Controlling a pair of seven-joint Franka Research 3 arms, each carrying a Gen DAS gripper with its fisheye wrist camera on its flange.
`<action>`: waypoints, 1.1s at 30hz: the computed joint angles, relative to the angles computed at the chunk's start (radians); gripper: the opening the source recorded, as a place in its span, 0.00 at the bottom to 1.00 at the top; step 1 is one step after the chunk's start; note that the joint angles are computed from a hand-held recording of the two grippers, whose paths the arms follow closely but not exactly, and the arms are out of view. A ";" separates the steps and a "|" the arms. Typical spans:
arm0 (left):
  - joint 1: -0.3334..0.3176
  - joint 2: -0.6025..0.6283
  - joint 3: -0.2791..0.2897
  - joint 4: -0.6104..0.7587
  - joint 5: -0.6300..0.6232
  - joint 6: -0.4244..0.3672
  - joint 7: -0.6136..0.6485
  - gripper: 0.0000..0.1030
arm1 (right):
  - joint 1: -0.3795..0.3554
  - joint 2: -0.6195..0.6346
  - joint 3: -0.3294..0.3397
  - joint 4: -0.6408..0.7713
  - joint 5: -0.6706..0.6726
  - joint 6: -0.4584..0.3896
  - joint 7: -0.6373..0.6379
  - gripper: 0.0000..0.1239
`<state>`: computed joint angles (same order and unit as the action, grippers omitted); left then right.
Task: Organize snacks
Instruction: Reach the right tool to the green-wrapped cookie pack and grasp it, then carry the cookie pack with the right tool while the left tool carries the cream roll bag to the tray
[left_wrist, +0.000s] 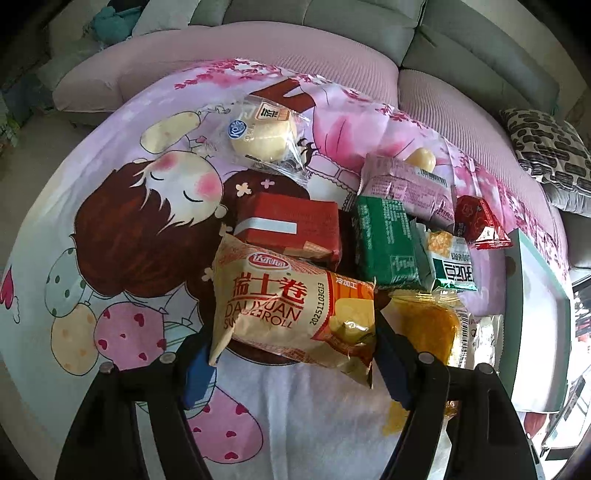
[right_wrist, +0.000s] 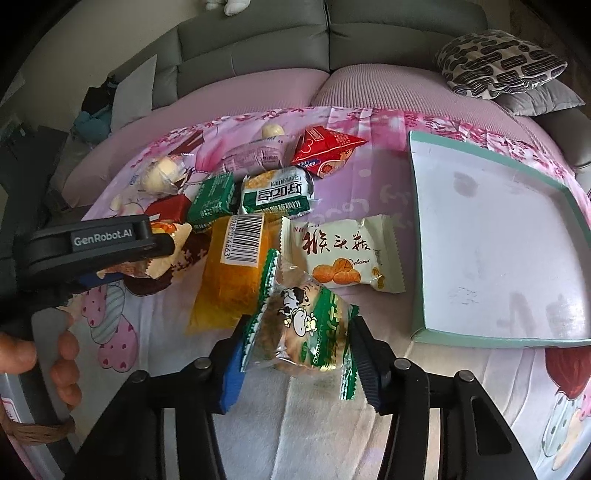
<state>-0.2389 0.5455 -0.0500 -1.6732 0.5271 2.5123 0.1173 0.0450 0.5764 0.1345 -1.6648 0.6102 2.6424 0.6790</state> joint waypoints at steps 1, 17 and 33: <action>-0.001 -0.002 0.001 -0.002 0.001 -0.001 -0.002 0.75 | -0.002 0.001 0.001 0.001 0.003 -0.003 0.002 0.41; -0.008 -0.012 0.003 0.001 0.014 -0.021 -0.013 0.74 | -0.037 -0.021 0.033 -0.017 0.102 0.043 -0.084 0.22; -0.028 -0.059 0.018 -0.029 0.107 -0.026 -0.098 0.74 | -0.059 -0.057 0.053 -0.037 0.203 0.061 -0.171 0.18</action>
